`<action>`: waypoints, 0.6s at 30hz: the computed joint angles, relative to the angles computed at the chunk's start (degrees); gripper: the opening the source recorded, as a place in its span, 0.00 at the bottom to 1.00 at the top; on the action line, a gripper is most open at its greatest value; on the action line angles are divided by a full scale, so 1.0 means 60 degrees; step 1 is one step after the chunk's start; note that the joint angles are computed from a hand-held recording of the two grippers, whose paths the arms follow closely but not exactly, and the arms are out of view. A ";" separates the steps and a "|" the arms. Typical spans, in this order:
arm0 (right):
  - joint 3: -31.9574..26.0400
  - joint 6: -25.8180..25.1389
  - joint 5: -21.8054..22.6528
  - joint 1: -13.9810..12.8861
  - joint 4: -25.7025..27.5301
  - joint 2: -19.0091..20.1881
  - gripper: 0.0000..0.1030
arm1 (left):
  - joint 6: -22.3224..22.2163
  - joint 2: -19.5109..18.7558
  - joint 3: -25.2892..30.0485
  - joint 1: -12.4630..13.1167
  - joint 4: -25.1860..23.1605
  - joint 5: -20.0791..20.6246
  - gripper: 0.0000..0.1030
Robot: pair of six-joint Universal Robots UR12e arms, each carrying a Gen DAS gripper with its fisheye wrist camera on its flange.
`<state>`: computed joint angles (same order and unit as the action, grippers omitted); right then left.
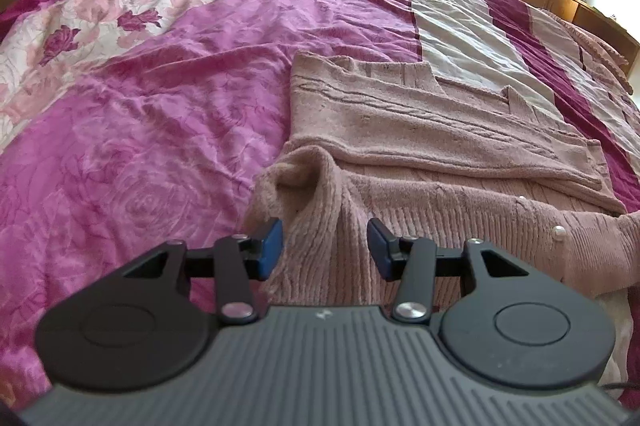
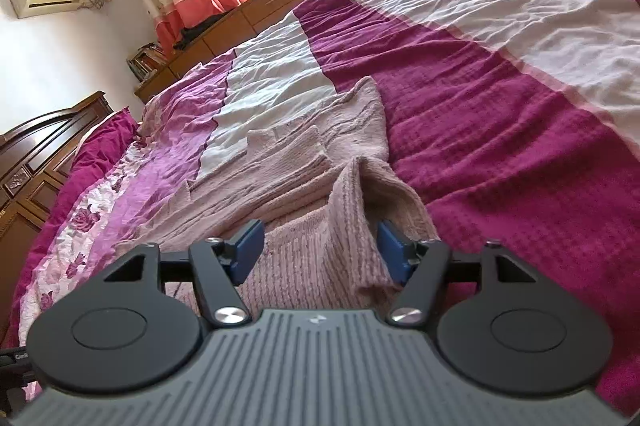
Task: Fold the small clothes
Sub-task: 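Open both tools and release the folded hem onto the cardigan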
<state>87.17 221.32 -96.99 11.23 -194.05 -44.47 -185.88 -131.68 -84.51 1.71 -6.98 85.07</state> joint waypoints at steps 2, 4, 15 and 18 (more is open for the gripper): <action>0.0136 0.0011 0.0010 0.0005 -0.0027 -0.0099 0.68 | -0.0031 0.0052 -0.0060 0.0012 -0.0060 -0.0033 0.47; 0.0240 0.0023 0.0054 0.0001 -0.0037 -0.0178 0.69 | -0.0023 0.0102 -0.0115 0.0017 -0.0102 -0.0068 0.47; 0.0604 0.0144 0.0338 -0.0028 0.0057 -0.0461 0.69 | 0.0269 0.0282 -0.0320 -0.0042 -0.0254 -0.0023 0.47; 0.0693 0.0194 0.0399 -0.0039 0.0170 -0.0536 0.69 | 0.0350 0.0313 -0.0376 -0.0037 -0.0280 -0.0009 0.47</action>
